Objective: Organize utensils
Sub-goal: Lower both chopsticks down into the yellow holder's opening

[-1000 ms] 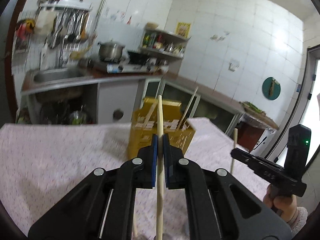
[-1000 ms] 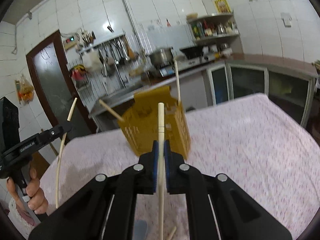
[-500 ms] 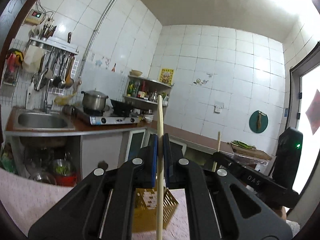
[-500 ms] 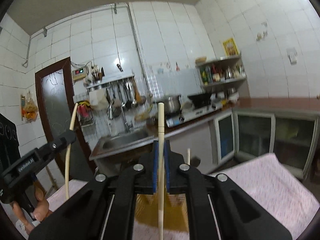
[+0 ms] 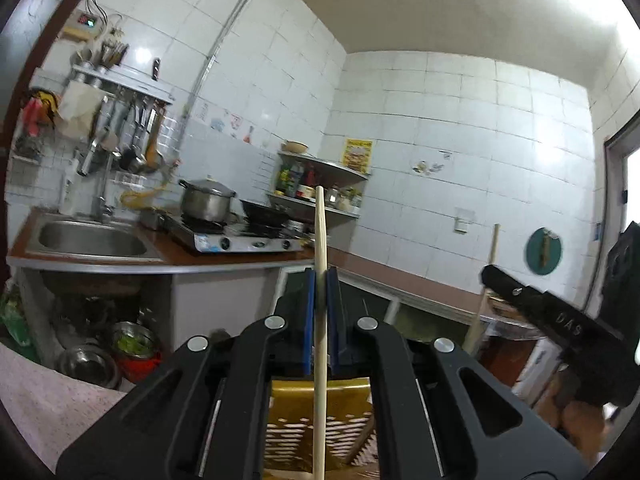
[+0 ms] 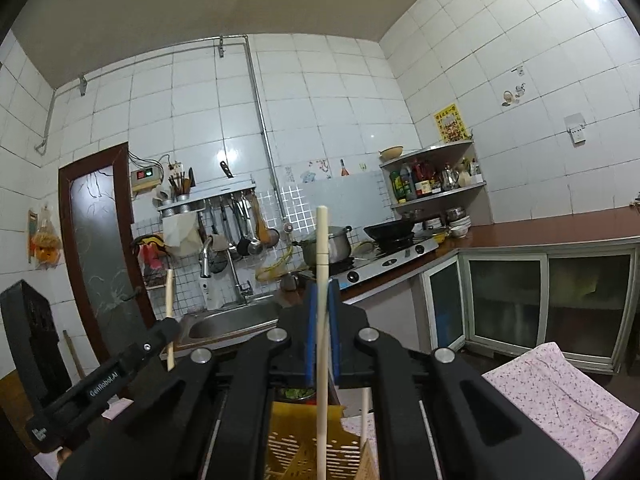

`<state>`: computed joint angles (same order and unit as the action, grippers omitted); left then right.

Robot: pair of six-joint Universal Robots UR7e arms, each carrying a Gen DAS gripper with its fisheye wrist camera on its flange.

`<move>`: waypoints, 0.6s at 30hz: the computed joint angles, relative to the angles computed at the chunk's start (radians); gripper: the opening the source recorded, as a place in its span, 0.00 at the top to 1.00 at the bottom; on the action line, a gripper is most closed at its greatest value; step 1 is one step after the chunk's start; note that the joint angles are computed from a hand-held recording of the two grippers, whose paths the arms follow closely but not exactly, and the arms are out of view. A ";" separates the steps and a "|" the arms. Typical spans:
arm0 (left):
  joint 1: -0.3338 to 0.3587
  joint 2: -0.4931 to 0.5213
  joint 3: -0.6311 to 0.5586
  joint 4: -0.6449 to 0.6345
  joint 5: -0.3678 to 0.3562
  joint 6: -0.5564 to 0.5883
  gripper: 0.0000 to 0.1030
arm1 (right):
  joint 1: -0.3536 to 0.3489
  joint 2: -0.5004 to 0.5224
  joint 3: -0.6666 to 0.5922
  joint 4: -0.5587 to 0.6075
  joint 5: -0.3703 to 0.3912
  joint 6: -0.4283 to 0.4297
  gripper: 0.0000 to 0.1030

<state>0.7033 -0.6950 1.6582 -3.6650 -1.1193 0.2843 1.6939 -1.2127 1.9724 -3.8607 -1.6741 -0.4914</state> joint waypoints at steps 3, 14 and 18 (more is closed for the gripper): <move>0.003 0.010 -0.001 -0.035 -0.004 0.018 0.96 | -0.011 0.004 -0.005 0.008 0.013 0.029 0.94; -0.031 0.061 -0.039 -0.169 0.028 0.166 0.96 | -0.017 0.032 -0.007 -0.090 0.053 0.022 0.94; -0.032 0.099 -0.078 -0.225 0.021 0.249 0.96 | -0.020 0.061 -0.017 -0.130 0.055 -0.011 0.94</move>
<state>0.6711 -0.5961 1.5802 -3.8900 -1.0982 0.5333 1.6737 -1.1514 1.9551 -3.9906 -1.6187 -0.5025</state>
